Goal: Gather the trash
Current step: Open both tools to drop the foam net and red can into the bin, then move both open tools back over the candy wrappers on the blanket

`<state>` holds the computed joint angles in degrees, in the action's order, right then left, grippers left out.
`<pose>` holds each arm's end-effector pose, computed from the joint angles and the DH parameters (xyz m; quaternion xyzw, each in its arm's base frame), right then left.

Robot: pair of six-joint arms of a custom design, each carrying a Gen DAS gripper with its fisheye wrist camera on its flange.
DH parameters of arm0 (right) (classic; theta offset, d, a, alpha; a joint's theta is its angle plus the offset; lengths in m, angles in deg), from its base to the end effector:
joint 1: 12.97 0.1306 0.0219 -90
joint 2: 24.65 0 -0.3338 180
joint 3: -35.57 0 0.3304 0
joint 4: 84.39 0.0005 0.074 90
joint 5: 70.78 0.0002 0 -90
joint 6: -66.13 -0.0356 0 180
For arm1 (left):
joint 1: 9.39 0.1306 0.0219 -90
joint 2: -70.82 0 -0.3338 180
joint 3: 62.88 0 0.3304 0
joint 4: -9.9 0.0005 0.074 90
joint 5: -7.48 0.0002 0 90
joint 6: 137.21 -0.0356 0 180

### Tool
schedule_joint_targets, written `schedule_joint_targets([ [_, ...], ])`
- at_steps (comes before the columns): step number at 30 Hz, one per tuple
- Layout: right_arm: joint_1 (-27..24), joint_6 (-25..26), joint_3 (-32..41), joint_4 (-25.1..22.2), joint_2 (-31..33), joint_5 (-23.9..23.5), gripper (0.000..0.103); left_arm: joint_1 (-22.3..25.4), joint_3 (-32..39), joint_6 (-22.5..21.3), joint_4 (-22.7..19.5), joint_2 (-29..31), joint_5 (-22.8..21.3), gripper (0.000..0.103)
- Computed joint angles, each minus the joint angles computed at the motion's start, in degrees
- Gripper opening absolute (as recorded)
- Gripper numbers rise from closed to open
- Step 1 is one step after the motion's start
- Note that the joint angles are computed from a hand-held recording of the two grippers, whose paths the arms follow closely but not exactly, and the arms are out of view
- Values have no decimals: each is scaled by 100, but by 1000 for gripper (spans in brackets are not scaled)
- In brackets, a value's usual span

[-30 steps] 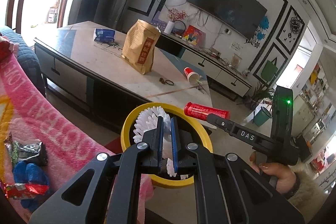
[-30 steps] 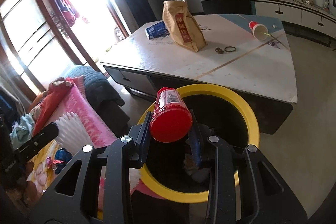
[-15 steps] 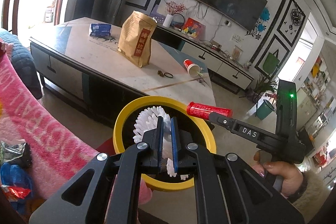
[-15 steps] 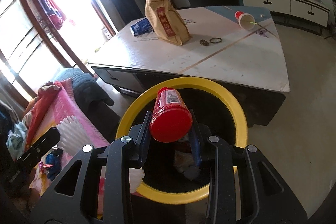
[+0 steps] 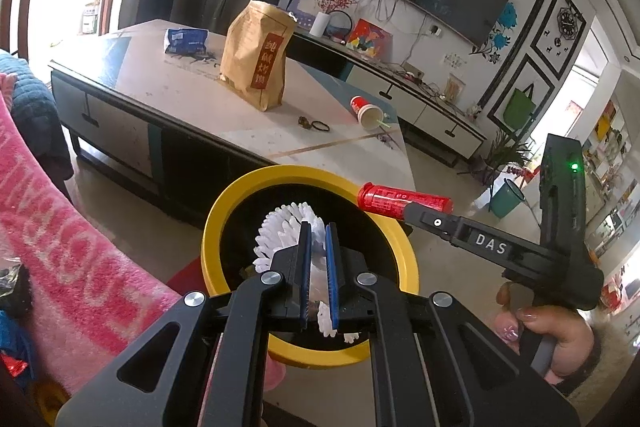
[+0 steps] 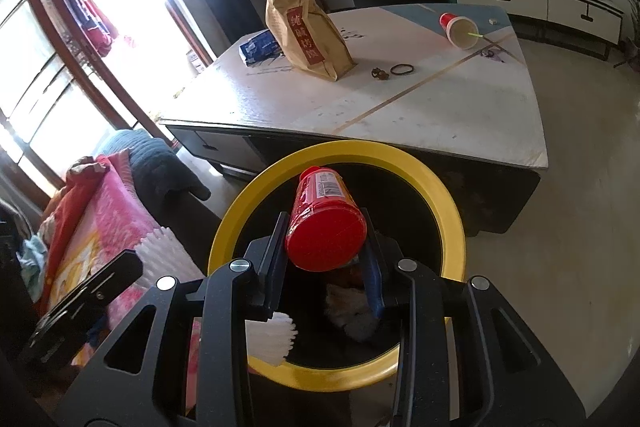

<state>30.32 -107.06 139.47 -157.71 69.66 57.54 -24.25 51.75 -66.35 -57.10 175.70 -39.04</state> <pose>0.3195 0.2700 0.4270 0.3840 0.8392 0.0478 0.3820 0.4644 -0.1491 0.4251 0.3604 0.8217 -0.3453 0.2750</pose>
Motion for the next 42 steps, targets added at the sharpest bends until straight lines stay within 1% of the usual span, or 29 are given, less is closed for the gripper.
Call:
schedule_joint_targets([
  [2,-7,-22,-29,26,-14,-17,26,-27,13,66,29,42,-12,7],
  [4,-27,-43,-89,101,-46,-85,27,-28,57,162,-26,105,2,17],
  [5,-38,-41,-142,166,-75,-137,28,-13,94,239,-86,147,-1,39],
  [6,-38,-58,-170,190,-85,-166,36,8,81,314,-64,147,-41,64],
  [7,-31,-102,-159,133,-72,-144,39,30,54,357,-21,128,-51,70],
  [8,-20,-121,-132,87,-49,-120,44,62,12,363,32,93,-47,72],
  [10,-9,-108,-65,23,-2,-98,46,113,-50,363,92,12,-113,77],
  [12,-5,-109,-22,-3,29,-90,50,179,-121,370,150,-72,-112,91],
  [15,22,-65,140,-121,132,-22,52,293,-272,338,275,-228,-134,95],
  [20,89,42,393,-250,285,98,55,461,-343,348,357,-354,-128,96],
  [23,131,59,509,-306,347,169,60,547,-350,375,401,-406,-118,96],
  [32,268,186,974,-543,597,399,62,864,-511,362,579,-641,-2,96],
  [38,346,428,1302,-558,789,498,62,1069,-583,348,679,-751,93,96],
  [42,414,705,1536,-473,931,537,62,1229,-606,362,728,-806,133,96],
])
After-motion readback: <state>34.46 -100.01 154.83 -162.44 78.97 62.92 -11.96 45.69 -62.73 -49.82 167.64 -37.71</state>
